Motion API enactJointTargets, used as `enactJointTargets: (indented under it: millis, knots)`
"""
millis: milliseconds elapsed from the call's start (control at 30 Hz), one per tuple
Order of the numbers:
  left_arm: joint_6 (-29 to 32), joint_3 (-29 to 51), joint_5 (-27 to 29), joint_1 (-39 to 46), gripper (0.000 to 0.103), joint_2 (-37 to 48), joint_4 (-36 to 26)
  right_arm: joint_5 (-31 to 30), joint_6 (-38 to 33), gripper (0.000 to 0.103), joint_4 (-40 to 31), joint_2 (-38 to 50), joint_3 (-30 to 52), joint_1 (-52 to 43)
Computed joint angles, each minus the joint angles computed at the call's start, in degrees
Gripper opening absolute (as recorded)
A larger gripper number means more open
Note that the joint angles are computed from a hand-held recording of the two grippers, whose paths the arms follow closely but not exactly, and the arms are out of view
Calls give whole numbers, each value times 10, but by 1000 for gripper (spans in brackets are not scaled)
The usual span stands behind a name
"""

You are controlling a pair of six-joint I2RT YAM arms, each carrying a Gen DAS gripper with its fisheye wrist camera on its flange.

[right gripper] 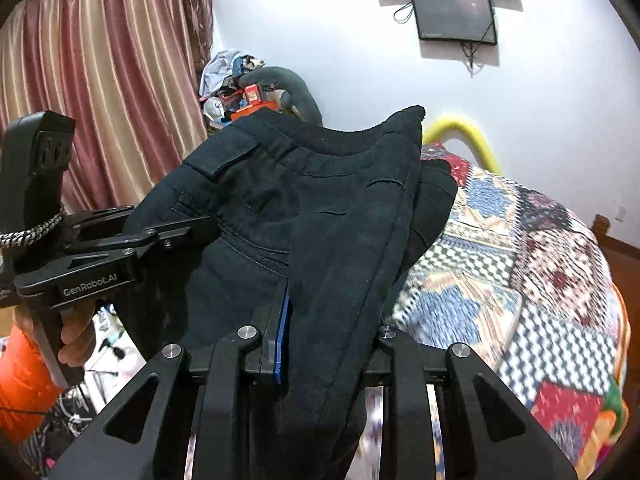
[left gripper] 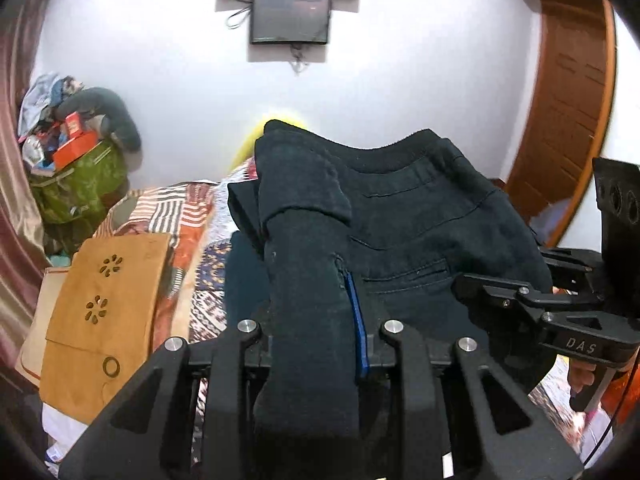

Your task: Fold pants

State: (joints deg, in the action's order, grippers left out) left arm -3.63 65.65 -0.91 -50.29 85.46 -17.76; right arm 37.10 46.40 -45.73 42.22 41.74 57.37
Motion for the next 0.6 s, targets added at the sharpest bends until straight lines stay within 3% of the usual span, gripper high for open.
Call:
enactJointTargets:
  millis: [167, 367, 500, 600]
  knots:
    - [6, 51, 39, 66, 26, 124, 42, -154, -135, 21, 188, 90, -47, -186]
    - [21, 123, 45, 109, 27, 295, 90, -278, -209, 21, 351, 276, -60, -308]
    - [13, 191, 70, 131, 32, 410, 77, -324, -235, 25, 390, 397, -46, -345]
    - [19, 238, 58, 137, 40, 480, 55, -300, -240, 33, 384, 431, -48, -345]
